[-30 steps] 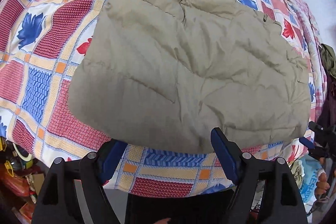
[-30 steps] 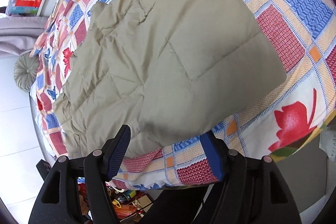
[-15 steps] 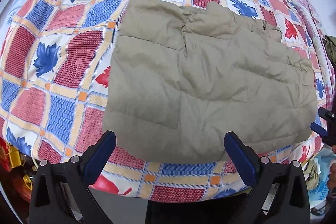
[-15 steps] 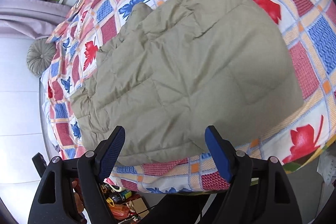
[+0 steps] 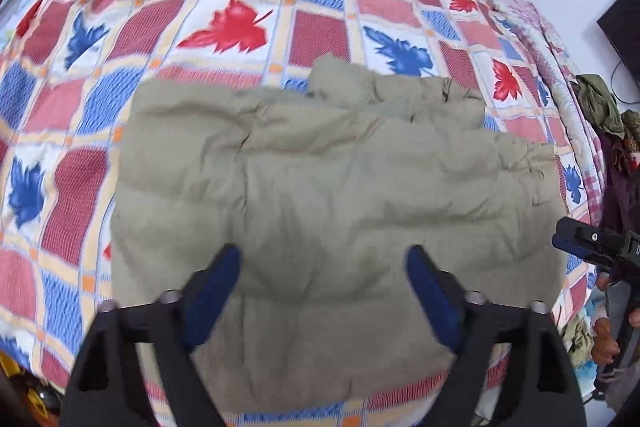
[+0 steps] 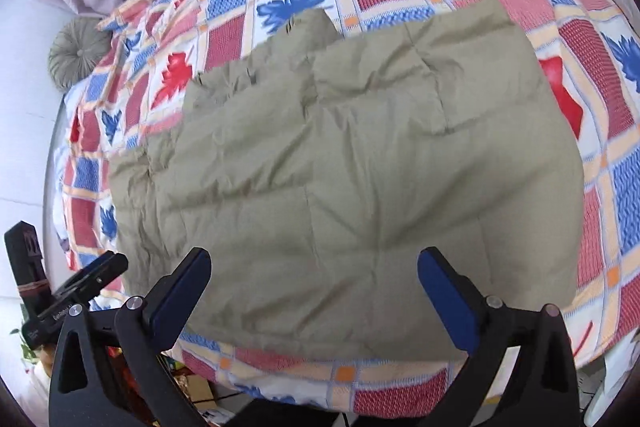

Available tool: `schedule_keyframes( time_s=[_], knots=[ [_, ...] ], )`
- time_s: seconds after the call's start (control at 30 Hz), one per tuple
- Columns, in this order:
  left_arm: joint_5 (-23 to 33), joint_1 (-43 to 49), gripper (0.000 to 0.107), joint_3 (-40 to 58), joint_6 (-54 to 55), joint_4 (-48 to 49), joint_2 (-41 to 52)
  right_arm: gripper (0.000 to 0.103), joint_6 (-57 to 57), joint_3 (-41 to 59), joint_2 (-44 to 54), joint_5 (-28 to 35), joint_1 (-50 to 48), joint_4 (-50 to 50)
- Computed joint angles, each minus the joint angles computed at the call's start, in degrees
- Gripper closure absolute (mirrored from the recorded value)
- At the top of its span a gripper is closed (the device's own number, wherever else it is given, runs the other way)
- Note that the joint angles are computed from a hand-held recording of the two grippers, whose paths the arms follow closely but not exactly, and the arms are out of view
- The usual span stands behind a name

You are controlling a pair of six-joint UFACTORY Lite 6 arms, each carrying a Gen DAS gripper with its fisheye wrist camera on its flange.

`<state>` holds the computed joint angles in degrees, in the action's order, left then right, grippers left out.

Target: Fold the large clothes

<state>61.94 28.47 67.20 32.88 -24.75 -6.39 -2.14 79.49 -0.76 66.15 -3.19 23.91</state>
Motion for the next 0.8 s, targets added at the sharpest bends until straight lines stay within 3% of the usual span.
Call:
schedule_keyframes(
  time_s=[0.03, 0.07, 0.1, 0.13, 0.17, 0.3, 0.53, 0.6, 0.7, 0.8],
  knots=[
    [-1.13, -1.54, 0.052, 1.16, -0.13, -0.34, 1.97, 0.005, -0.87, 1.45, 1.64, -1.02, -0.27, 1.05],
    [-1.73, -2.79, 0.060, 2.22, 0.02, -1.05, 3.84, 0.011, -1.50, 2.61, 2.97, -1.74, -0.12, 1.46],
    [-2.26, -4.08, 0.065, 3.23, 0.06, -1.83, 5.64, 0.034, -2.01, 4.06, 4.63, -2.05, 0.25, 1.20],
    [-3.29, -5.51, 0.065, 4.08, 0.36, -2.97, 7.23, 0.069, -1.86, 6.28, 7.33, -2.28, 1.32, 0.01],
    [-4.51, -6.63, 0.065, 4.43, 0.66, -3.69, 8.14, 0.081, -2.19, 7.45, 8.98, -2.19, 1.89, -0.40],
    [-14.87, -13.41, 0.065, 3.44, -1.74, -2.57, 13.66, 0.086, -6.42, 10.80, 15.70, -6.06, 5.51, 0.33],
    [-27.22, -16.21, 0.065, 2.82, 1.92, -6.77, 26.71, 0.092, -8.44, 10.63, 28.04, -16.44, 8.06, 1.34],
    [-27.40, -16.45, 0.065, 3.63, 1.97, -6.56, 27.64, 0.093, -9.99, 10.17, 29.40, -17.83, 7.73, 2.99],
    [-22.95, -13.79, 0.065, 7.12, 3.13, -8.04, 28.62, 0.095, -11.52, 12.48, 30.77, -15.23, 6.51, 4.10],
    [-24.23, -10.70, 0.065, 9.38, 1.58, -4.61, 27.69, 0.095, -12.76, 15.64, 30.09, -12.82, 3.98, 1.20]
  ],
)
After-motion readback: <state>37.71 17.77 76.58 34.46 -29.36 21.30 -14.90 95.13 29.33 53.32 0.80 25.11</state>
